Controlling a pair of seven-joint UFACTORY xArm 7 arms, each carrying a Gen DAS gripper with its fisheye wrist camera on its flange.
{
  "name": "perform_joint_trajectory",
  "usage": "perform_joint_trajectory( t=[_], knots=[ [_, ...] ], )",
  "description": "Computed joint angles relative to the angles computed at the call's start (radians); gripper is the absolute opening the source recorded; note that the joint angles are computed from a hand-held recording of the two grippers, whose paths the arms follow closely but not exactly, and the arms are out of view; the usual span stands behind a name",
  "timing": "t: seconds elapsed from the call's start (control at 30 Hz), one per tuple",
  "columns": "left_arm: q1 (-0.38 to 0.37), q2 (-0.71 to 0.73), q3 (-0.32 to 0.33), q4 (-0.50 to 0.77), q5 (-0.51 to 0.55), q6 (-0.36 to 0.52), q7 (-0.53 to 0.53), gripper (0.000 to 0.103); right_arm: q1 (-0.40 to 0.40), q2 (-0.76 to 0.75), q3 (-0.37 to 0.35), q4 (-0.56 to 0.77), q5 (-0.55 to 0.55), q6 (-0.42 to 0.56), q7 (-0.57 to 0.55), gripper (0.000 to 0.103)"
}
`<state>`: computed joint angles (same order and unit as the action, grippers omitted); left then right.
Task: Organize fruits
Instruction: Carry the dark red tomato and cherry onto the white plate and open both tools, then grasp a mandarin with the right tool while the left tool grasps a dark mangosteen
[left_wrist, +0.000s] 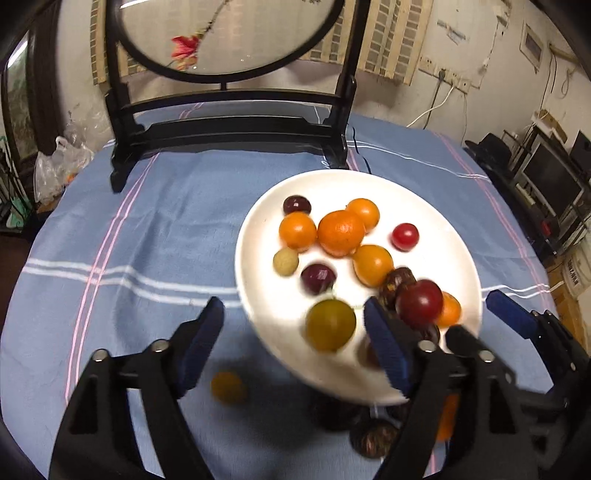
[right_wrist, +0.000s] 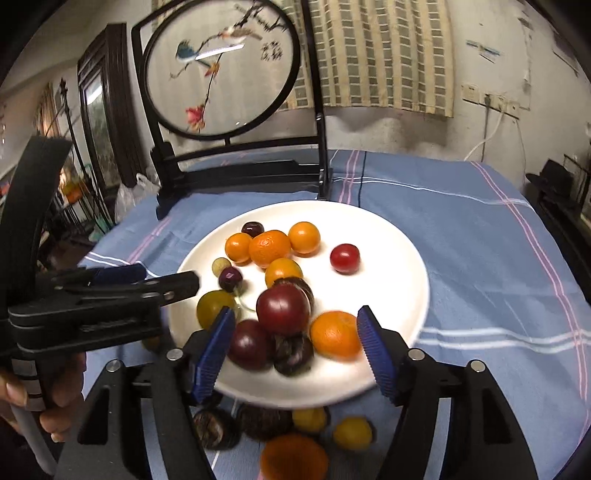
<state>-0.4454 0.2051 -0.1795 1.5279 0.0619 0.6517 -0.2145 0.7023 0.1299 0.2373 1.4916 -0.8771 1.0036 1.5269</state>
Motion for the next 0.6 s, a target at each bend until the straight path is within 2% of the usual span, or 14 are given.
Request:
perform_joint_trajectory(
  t=[0.13,0.33,0.6],
  knots=[
    [0.022,-0.110,-0.007,-0.145,-0.042,-0.038,0.031,0.084,0.010,-0.056,0.026,-0.066,0.012,0.017,0.053,0.071],
    [0.050,-0.254,-0.006,-0.346,-0.087,-0.086,0.060,0.087,0.045,-0.066,0.082,-0.085,0.045,0.112,0.069,0.071],
    [0.068,-0.319,-0.005,-0.481,-0.114,-0.124,0.093,0.087,0.090,-0.013,0.095,-0.058,0.119,0.158,0.077,0.071]
  ],
)
